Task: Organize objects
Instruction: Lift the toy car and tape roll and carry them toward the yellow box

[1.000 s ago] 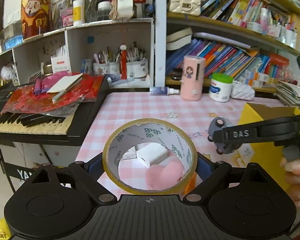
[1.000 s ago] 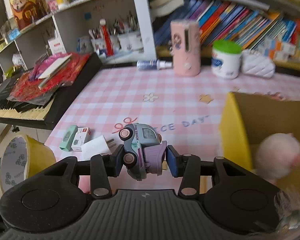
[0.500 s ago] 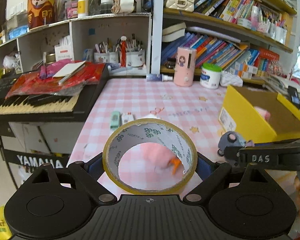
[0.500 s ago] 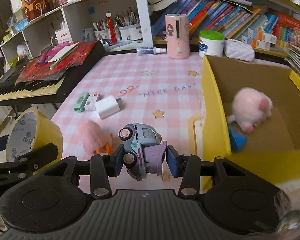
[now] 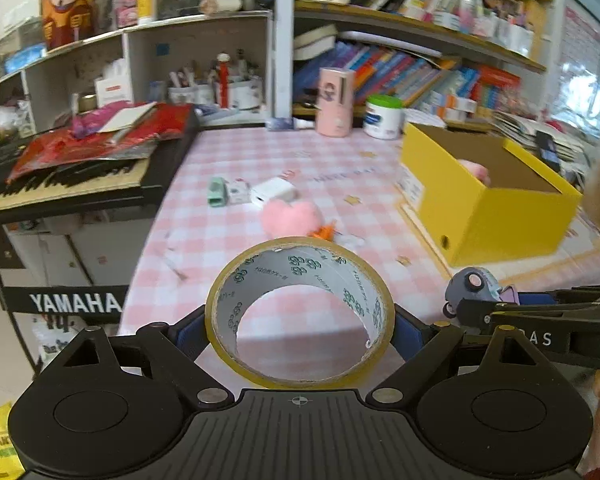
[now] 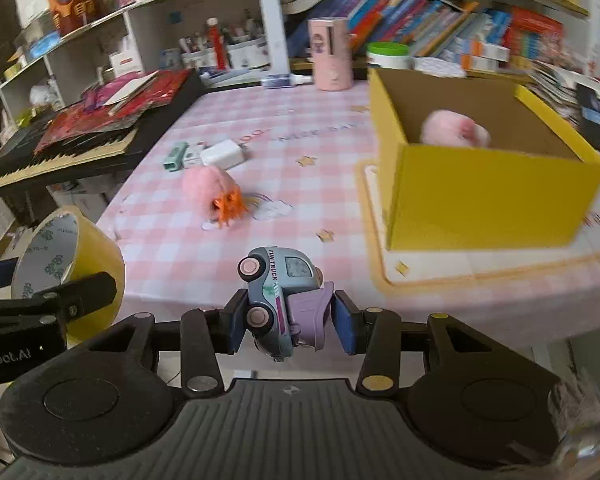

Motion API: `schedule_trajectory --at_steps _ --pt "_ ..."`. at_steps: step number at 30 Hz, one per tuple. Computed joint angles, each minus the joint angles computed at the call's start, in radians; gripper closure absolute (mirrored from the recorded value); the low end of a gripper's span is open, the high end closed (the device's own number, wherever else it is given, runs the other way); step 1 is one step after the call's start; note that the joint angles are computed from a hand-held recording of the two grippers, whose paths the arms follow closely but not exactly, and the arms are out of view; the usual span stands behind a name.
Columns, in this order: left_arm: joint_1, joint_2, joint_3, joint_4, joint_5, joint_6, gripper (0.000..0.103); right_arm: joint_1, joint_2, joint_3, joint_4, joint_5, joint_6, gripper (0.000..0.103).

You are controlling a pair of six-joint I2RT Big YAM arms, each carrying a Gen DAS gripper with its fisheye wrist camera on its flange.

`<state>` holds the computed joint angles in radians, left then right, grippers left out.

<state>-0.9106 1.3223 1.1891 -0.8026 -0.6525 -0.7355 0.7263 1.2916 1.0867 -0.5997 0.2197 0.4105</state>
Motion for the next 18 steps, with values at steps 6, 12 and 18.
schedule_trajectory --at_steps 6,12,18 --pt "-0.031 0.013 0.008 0.058 0.036 0.062 0.012 0.007 -0.091 -0.064 -0.063 0.067 0.101 0.061" --pt "-0.048 0.06 0.043 0.115 0.096 0.137 0.012 -0.001 -0.164 -0.108 -0.116 0.132 0.16 0.061" --pt "-0.056 0.132 0.109 0.154 0.155 0.214 0.012 -0.043 -0.232 -0.158 -0.162 0.164 0.215 0.061"
